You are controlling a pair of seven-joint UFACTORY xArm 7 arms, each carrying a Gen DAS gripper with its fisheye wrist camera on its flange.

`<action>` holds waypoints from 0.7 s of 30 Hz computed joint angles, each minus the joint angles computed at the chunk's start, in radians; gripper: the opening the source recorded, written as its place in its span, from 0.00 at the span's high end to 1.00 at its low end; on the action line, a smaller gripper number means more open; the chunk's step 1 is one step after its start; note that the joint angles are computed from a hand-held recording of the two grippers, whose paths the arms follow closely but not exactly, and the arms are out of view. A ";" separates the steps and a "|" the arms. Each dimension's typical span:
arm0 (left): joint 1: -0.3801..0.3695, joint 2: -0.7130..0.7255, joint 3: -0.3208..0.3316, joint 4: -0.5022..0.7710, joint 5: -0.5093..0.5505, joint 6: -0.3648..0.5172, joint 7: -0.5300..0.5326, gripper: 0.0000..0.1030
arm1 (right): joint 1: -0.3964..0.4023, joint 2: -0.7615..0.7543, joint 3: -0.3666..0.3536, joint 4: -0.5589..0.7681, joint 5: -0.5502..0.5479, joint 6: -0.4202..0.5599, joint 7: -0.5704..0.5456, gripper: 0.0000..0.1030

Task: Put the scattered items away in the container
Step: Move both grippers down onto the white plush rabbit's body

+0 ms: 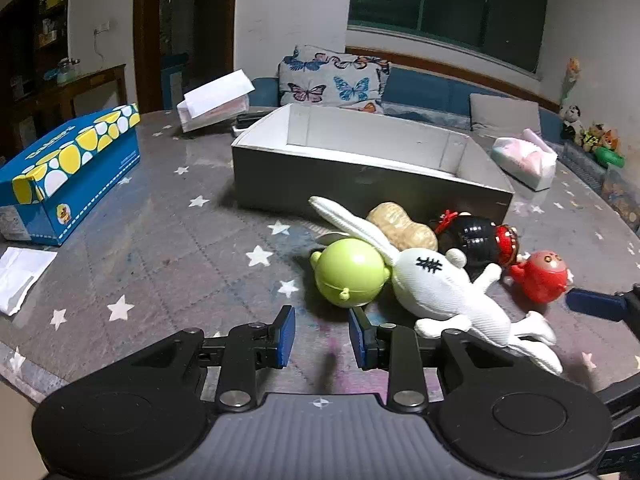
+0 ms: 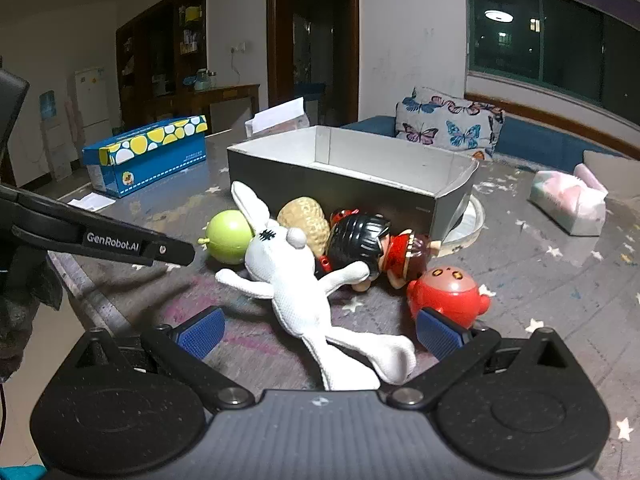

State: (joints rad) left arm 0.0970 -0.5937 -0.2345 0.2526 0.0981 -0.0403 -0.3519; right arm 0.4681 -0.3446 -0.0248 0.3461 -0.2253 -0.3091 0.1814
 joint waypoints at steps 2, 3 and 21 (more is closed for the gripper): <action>-0.008 0.001 0.007 0.000 0.001 -0.004 0.004 0.69 | 0.009 0.005 -0.010 0.003 -0.007 0.005 0.003 0.00; -0.018 0.003 0.017 0.001 0.000 -0.006 0.009 0.69 | 0.021 0.007 -0.023 0.006 -0.014 0.009 0.006 0.01; -0.246 0.050 0.222 0.029 -0.087 -0.023 0.130 0.69 | 0.136 0.052 -0.150 0.059 -0.096 0.043 0.012 0.08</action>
